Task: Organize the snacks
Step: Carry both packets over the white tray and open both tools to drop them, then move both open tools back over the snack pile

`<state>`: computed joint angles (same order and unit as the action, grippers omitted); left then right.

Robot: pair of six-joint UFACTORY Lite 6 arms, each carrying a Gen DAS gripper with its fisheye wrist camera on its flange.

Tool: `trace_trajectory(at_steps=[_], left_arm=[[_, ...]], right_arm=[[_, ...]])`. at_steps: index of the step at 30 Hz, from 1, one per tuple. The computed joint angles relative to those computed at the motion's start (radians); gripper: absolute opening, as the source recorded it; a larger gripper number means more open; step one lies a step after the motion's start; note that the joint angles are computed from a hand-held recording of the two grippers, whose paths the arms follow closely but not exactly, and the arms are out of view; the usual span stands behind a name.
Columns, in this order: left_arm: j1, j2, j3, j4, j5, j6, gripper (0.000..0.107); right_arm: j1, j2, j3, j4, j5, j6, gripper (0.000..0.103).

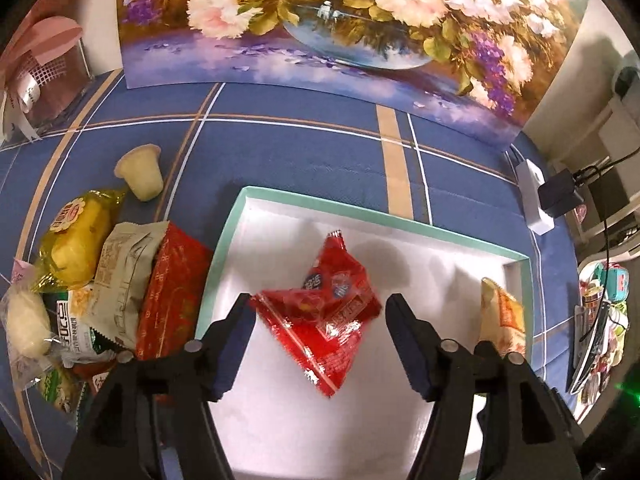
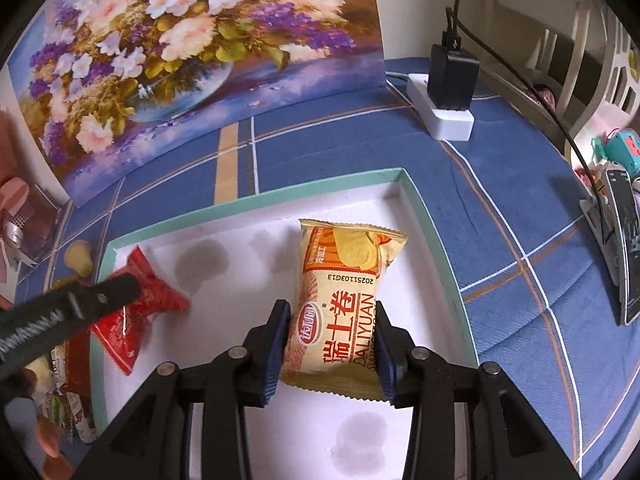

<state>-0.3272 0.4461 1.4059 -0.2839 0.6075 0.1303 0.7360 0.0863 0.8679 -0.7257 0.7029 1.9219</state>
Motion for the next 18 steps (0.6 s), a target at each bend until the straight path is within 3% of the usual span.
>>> trace_trajectory(at_steps=[4, 5, 7, 15, 18], left_arm=[[0.006, -0.037, -0.008, 0.032, 0.027, -0.039, 0.071], [0.011, -0.047, -0.013, 0.034, 0.033, -0.044, 0.075], [0.027, -0.071, -0.025, 0.052, 0.041, -0.072, 0.083], [0.109, -0.128, -0.118, 0.207, 0.007, -0.228, 0.085], [0.164, -0.130, -0.151, 0.249, -0.003, -0.263, 0.094]], right_arm=[[0.010, 0.007, 0.007, 0.017, 0.004, -0.019, 0.045], [0.014, 0.008, 0.015, 0.019, 0.012, -0.030, 0.047], [0.024, 0.017, 0.036, 0.028, 0.037, -0.043, 0.072], [0.044, 0.064, 0.113, 0.098, 0.051, -0.135, 0.072], [0.055, 0.079, 0.138, 0.109, 0.060, -0.153, 0.082]])
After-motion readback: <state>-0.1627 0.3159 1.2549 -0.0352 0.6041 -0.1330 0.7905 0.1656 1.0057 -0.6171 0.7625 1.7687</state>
